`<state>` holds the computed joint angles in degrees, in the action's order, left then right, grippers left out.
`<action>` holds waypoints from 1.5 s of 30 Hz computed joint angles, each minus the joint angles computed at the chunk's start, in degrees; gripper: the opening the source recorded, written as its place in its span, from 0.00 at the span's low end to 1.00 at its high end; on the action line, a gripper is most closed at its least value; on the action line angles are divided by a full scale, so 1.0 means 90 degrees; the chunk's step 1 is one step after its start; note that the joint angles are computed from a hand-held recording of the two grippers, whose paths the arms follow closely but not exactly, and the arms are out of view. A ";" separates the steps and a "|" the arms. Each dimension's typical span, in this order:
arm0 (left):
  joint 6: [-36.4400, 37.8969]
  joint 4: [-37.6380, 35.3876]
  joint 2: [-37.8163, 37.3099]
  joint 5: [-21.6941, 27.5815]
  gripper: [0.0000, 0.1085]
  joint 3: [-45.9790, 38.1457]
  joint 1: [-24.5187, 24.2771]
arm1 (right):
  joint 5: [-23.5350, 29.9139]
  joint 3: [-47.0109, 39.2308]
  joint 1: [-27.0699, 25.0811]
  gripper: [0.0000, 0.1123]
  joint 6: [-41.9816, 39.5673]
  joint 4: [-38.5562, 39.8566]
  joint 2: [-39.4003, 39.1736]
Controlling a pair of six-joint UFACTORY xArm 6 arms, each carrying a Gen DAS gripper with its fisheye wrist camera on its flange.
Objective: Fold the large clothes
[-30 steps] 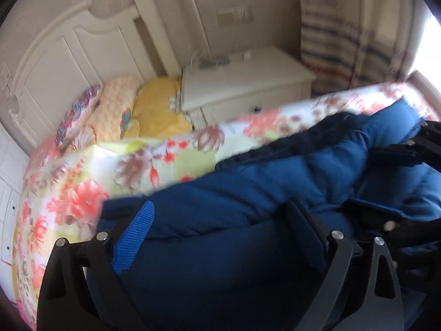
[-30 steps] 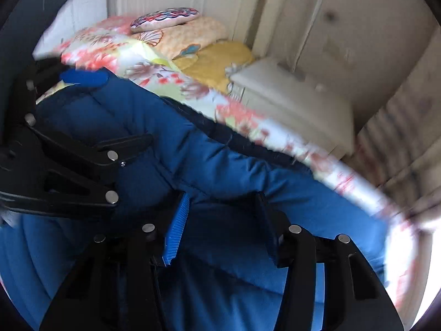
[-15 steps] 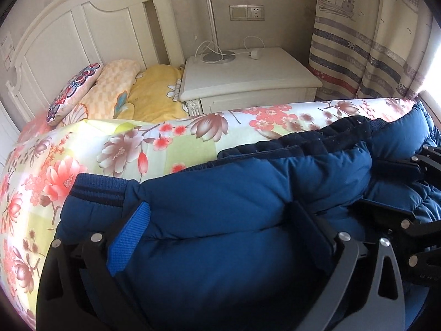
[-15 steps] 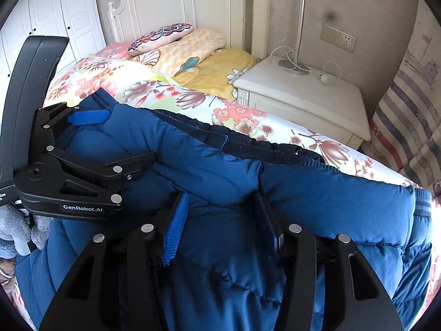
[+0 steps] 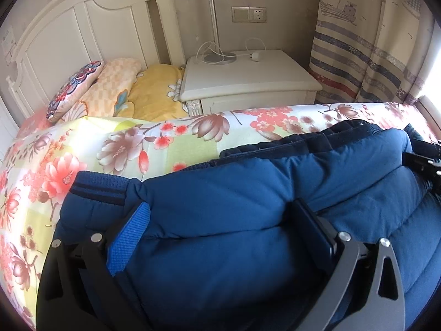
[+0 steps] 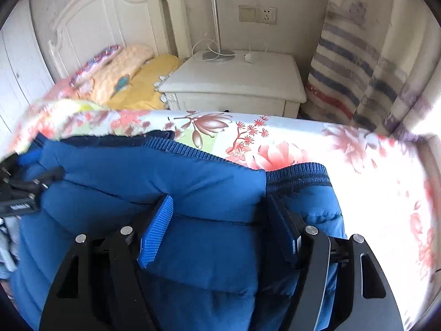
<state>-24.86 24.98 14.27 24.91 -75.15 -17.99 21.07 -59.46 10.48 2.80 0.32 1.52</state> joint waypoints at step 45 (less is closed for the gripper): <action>0.5398 -0.6432 -0.6470 0.0337 0.92 0.6097 0.1943 | 0.2753 0.5040 -0.2264 0.66 -0.5458 0.5096 -0.6770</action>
